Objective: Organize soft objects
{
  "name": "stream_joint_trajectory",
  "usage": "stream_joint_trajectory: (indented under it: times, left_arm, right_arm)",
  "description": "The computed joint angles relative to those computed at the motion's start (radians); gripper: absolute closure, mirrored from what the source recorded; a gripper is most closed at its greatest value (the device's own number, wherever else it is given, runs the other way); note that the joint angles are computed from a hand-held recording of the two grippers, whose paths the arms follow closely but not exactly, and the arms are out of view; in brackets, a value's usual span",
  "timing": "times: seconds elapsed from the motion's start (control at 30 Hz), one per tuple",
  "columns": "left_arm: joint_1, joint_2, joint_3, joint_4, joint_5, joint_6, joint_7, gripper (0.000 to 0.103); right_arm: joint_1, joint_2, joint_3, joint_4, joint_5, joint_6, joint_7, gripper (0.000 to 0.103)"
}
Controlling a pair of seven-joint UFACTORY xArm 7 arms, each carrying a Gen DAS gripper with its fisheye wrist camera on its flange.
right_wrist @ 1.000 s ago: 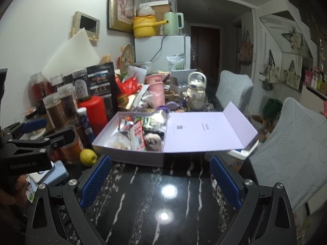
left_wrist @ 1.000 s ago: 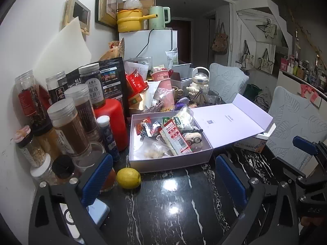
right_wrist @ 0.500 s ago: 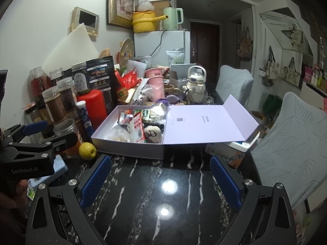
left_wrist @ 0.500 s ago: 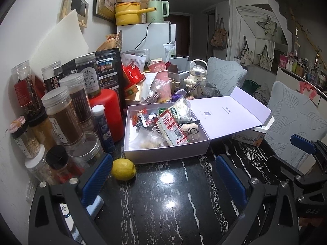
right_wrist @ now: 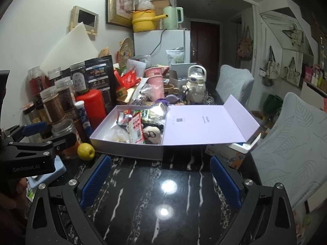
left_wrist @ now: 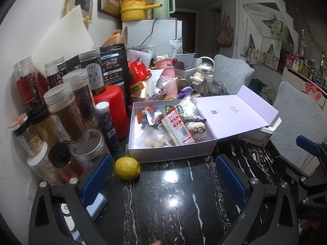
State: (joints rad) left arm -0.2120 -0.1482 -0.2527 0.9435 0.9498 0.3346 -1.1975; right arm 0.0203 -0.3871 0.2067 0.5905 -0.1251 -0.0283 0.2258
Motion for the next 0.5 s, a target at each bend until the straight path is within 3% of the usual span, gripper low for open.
stream_joint_trajectory:
  times: [0.5]
  left_arm:
    - [-0.008, 0.01, 0.003, 0.004, -0.02, 0.003, 0.006, 0.001]
  right_arm:
    - [0.028, 0.022, -0.032, 0.012, 0.008, 0.002, -0.021, 0.004]
